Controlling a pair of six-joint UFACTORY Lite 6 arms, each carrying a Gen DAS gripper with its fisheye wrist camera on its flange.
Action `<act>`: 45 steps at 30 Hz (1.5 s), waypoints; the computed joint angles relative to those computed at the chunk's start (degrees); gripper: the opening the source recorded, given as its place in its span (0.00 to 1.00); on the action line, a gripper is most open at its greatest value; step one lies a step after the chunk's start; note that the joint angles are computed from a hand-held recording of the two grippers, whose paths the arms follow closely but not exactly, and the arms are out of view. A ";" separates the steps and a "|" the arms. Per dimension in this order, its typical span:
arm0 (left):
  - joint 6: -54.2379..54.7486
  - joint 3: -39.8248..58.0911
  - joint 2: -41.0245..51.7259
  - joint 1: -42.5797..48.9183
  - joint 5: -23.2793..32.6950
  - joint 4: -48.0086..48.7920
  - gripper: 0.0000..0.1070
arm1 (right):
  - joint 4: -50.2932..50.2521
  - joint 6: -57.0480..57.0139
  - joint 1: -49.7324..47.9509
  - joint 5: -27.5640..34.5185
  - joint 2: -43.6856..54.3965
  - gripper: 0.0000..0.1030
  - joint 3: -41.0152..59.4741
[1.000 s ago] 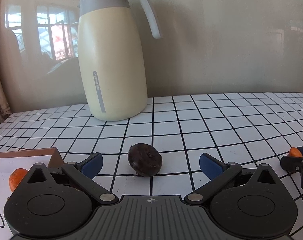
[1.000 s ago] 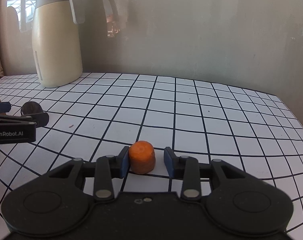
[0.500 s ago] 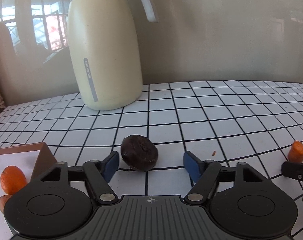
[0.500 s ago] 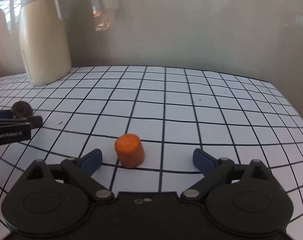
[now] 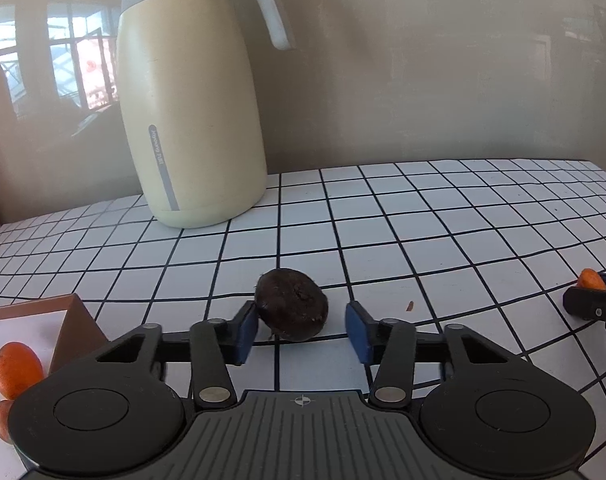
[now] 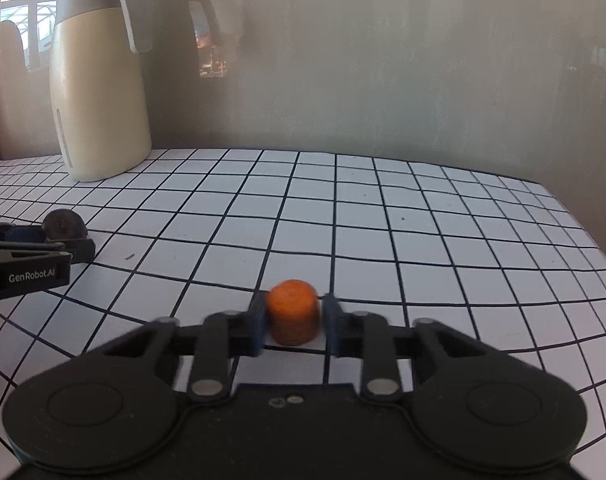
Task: Organize fruits
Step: 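Grasp the dark brown fruit with the left tool while the right tool grasps the carrot chunk, then lift the dark fruit and carrot chunk and carry them over the white box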
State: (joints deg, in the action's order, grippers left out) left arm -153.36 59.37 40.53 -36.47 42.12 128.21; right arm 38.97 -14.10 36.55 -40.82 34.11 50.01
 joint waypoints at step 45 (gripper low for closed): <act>-2.09 -38.65 -36.32 -36.64 19.34 -27.12 0.34 | 36.72 -10.68 31.82 -13.09 -35.10 0.18 -27.36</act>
